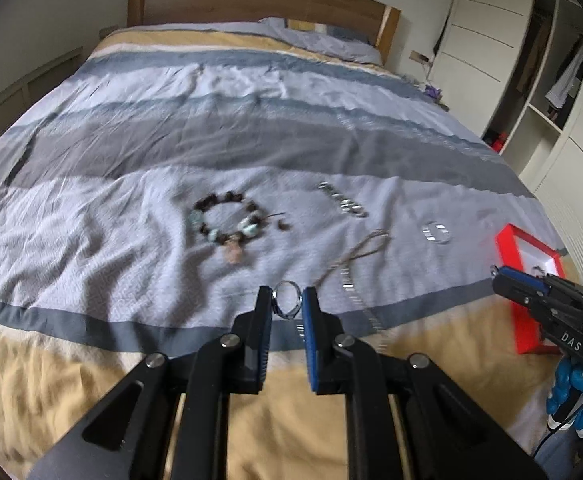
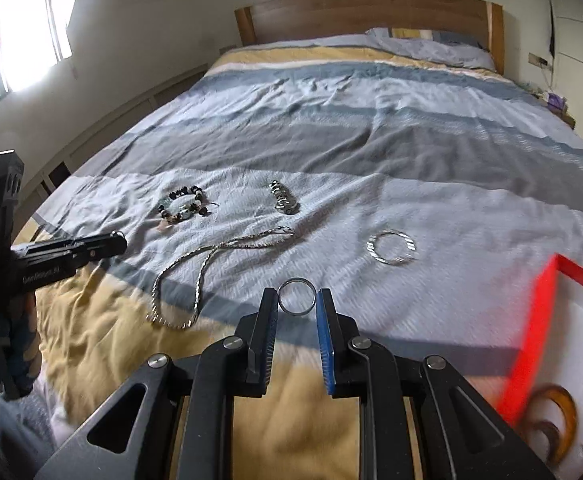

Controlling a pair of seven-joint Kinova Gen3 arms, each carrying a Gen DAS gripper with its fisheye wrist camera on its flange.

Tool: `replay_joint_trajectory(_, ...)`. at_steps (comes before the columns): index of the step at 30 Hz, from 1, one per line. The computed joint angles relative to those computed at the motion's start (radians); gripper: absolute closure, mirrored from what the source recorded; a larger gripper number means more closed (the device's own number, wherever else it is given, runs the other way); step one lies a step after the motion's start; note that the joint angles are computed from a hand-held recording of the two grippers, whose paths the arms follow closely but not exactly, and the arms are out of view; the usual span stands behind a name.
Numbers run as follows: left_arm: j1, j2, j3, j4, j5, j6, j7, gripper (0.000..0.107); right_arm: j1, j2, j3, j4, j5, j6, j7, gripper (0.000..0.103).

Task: Organize jewelry
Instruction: 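Carry both rings into the red box and open both tools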

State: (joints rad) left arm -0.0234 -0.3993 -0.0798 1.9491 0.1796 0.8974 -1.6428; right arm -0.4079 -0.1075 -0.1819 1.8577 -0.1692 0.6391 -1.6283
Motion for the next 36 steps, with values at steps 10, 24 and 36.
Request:
replay_joint_trajectory(10,0.128,0.053,0.205,-0.068,0.032,-0.01,0.135,0.094,0.134,-0.226,0.144,0.105,0.02,0.169,0.088,0.084)
replay_joint_trajectory(24,0.419,0.526,0.362,-0.412,-0.099,-0.103,0.325,0.094,0.294,-0.094,0.339,0.08,-0.07,0.222,0.407,0.084)
replay_joint_trajectory(36,0.562,0.757,0.26,-0.615,-0.212,-0.007,0.379,0.092,0.407,0.055,0.247,-0.002,-0.046,0.242,0.515,0.083)
